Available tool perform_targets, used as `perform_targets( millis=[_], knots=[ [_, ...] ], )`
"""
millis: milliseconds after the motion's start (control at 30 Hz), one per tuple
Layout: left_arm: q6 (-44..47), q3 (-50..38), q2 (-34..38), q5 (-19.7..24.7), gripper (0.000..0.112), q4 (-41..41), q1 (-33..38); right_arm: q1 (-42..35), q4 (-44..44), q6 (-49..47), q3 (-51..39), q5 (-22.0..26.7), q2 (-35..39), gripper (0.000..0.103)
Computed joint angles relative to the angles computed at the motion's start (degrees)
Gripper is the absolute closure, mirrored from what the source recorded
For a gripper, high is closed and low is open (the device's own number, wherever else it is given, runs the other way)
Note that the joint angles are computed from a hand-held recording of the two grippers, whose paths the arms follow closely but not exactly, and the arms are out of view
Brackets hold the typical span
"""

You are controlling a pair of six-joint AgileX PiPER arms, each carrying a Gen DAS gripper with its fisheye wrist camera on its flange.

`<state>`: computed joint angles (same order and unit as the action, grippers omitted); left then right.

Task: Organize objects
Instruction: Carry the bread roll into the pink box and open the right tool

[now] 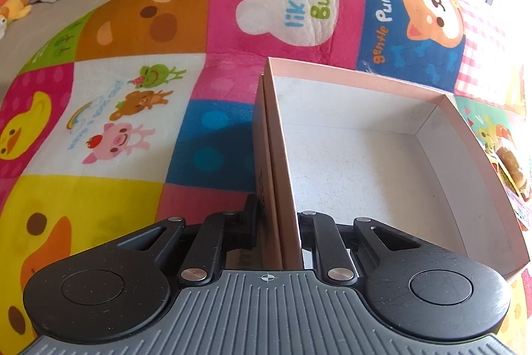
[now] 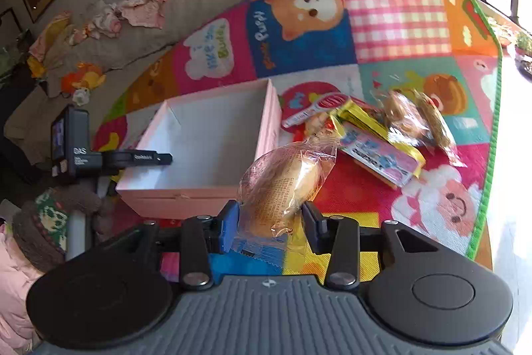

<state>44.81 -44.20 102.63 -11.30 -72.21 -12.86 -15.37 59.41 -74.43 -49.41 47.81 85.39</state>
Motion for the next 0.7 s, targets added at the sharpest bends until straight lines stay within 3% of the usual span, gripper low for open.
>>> perform_targets(
  millis=[100, 167, 200, 267, 333, 467, 600, 700],
  knots=[
    [-3.14, 0.37, -0.17, 0.42, 0.095, 3.04, 0.40, 7.87, 3.35, 2.56, -5.75, -1.82, 3.29, 0.062],
    [-1.27, 0.22, -0.12, 0.09, 0.096, 0.80, 0.02, 13.20, 7.25, 2.69, -10.18, -3.45, 7.15, 0.062],
    [-0.27, 0.14, -0.06, -0.22, 0.096, -0.36, -0.22, 15.99, 8.48, 3.87, -13.87, -3.37, 10.46, 0.059],
    [1.22, 0.04, -0.01, -0.69, 0.096, -2.06, -0.60, 20.62, 9.05, 6.96, -19.05, -6.31, 15.47, 0.044],
    [0.43, 0.16, -0.07, -0.65, 0.096, -1.36, -0.55, 23.60, 6.80, 10.73, -22.06, -10.34, 18.64, 0.042],
    [-0.67, 0.10, -0.02, -0.16, 0.095, -0.48, -0.19, 18.24, 12.70, 2.42, -17.86, -10.52, 17.66, 0.042],
    [-7.13, 0.84, -0.08, -0.44, 0.095, 5.69, -0.09, 8.37, 19.74, -11.90, -9.80, -15.04, 13.31, 0.028],
    [-11.29, 1.38, -0.07, -1.11, 0.095, 9.19, -0.25, 1.30, 18.05, -16.19, -7.79, -18.82, 13.78, 0.026]
  ],
)
